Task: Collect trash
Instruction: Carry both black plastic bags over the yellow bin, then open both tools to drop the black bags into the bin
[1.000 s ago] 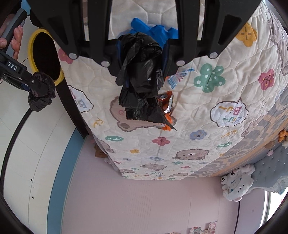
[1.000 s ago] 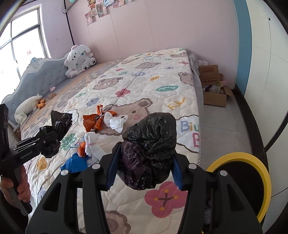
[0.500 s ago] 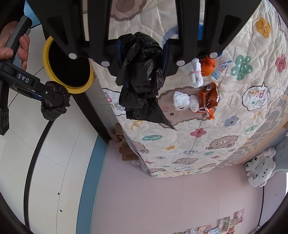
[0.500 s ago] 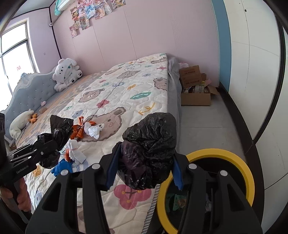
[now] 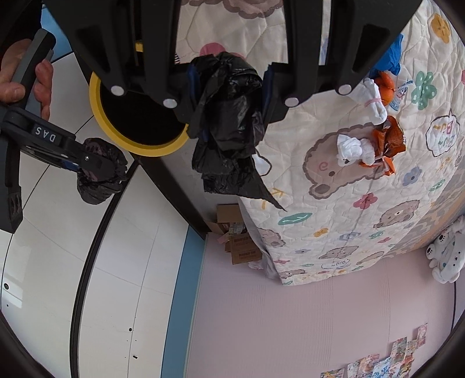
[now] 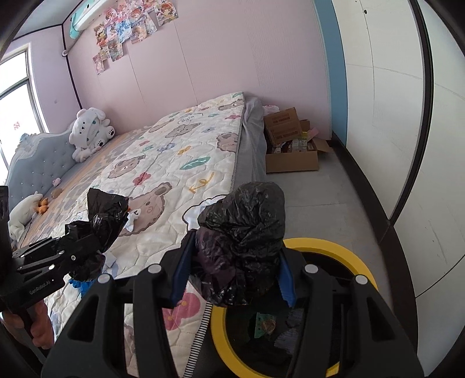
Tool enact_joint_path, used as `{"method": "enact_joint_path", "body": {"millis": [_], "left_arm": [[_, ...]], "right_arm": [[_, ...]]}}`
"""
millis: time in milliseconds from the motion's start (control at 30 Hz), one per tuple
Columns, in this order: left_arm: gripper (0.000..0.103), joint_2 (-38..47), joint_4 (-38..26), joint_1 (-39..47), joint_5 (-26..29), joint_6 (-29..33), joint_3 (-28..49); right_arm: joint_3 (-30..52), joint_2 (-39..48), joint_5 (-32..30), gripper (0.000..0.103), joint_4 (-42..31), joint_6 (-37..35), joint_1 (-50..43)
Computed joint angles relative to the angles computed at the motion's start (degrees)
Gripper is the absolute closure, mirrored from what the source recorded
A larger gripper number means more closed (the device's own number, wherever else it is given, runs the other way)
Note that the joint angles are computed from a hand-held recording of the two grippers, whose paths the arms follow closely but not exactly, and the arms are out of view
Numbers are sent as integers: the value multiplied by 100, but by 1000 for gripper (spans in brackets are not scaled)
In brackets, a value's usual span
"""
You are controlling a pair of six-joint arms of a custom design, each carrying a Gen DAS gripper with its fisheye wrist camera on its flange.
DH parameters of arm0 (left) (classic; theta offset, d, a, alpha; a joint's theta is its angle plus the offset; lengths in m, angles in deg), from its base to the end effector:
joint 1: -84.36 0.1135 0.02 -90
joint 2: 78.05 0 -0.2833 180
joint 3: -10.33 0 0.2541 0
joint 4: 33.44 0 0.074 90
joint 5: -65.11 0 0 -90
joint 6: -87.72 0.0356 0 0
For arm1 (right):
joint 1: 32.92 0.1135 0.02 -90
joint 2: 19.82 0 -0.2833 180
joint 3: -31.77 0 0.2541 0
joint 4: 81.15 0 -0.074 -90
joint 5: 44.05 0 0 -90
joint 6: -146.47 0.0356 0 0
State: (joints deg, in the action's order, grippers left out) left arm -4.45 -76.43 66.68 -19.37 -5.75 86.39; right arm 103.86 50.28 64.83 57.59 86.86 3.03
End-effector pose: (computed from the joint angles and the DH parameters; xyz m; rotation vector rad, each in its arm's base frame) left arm 0.2629 -0.0874 0.3251 0.3340 2.2681 -0.3024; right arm 0.2180 0.1438 0.3205 0.0671 2.2250 0.2668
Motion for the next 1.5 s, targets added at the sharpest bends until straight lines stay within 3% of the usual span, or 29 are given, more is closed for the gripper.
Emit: {"method": "enact_joint_path", "body": {"millis": [367,733,1167,1300,1500], "left_arm": [[72,637,205,-824,-192,-231,267],[72,1397,489,-1297,-219,-426,425],[72,1951,781,-1400,100,-764,413],[69,1912,856,-1410,57,-793,361],[48,1803,841,-1395,98,-823,316]], "right_arm": [[-599,-552,-384,54,12,-105,-638],[-1099,-567,-1006,53,369,-192,-1444],[-1324,-449,-1223,52,621,-36,-1743],[-1325,-493,-1160,47,645,30,-1708],[-1309,-574,-1032,43,539,175,-1707]]}}
